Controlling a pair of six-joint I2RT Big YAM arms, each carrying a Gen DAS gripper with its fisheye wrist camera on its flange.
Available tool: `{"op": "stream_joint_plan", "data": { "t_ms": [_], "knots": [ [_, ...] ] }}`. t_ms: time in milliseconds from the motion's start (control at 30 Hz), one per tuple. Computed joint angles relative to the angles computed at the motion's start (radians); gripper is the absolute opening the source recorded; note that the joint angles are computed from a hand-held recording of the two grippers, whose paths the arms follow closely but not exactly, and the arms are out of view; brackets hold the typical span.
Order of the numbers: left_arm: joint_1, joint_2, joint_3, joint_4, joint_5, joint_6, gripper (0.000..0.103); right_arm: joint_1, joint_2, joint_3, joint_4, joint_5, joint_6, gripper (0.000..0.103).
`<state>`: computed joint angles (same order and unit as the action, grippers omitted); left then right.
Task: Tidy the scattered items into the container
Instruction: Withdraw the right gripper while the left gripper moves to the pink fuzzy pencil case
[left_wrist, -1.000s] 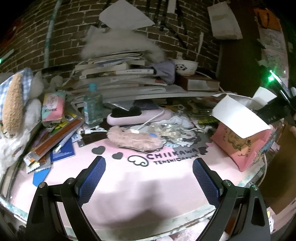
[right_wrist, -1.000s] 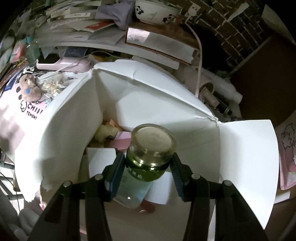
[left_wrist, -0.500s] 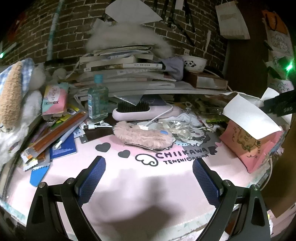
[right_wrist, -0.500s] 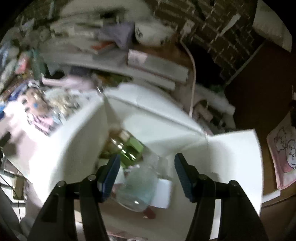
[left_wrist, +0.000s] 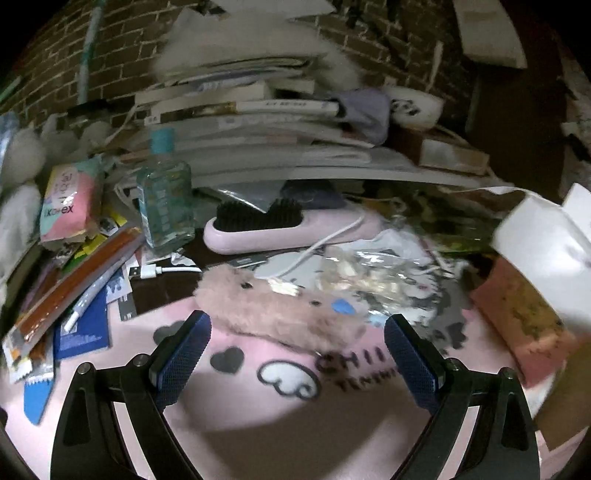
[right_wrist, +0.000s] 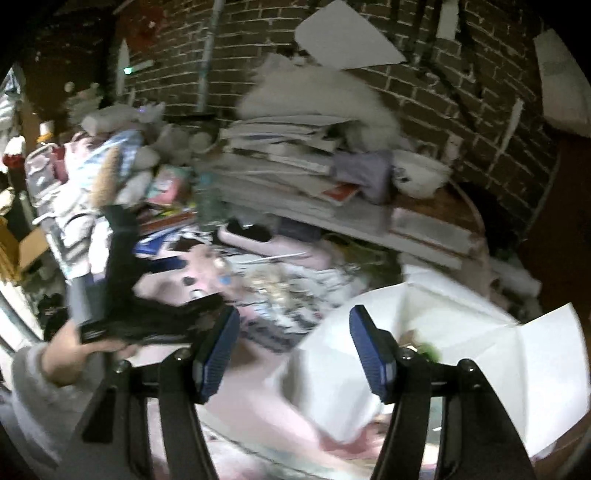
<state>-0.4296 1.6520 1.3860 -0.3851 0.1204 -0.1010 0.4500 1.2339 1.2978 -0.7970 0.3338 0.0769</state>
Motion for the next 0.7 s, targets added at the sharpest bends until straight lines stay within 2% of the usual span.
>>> {"op": "stream_joint_plan", "data": {
  "t_ms": [67, 167, 333, 433, 533, 700],
  "knots": [
    [0.005, 0.021, 0.035, -0.039, 0.019, -0.014, 0.094, 0.009, -0.002, -0.022, 0.022, -0.038, 0.023, 0.063],
    [-0.001, 0.043, 0.074, -0.094, -0.018, -0.014, 0.094, 0.012, -0.003, -0.048, 0.037, -0.093, 0.048, 0.063],
    [0.003, 0.080, 0.129, -0.166, -0.001, -0.019, 0.094, 0.016, -0.001, -0.089, 0.071, -0.191, 0.094, 0.063],
    [0.012, 0.099, 0.155, -0.200, 0.042, -0.029, 0.093, 0.027, -0.006, -0.104, 0.088, -0.180, 0.092, 0.064],
    [0.015, 0.108, 0.170, -0.212, 0.050, -0.036, 0.082, 0.024, -0.008, -0.105, 0.092, -0.199, 0.096, 0.064],
    [0.017, 0.112, 0.175, -0.208, 0.065, -0.036, 0.077, 0.023, -0.013, -0.107, 0.090, -0.204, 0.097, 0.064]
  ]
}}
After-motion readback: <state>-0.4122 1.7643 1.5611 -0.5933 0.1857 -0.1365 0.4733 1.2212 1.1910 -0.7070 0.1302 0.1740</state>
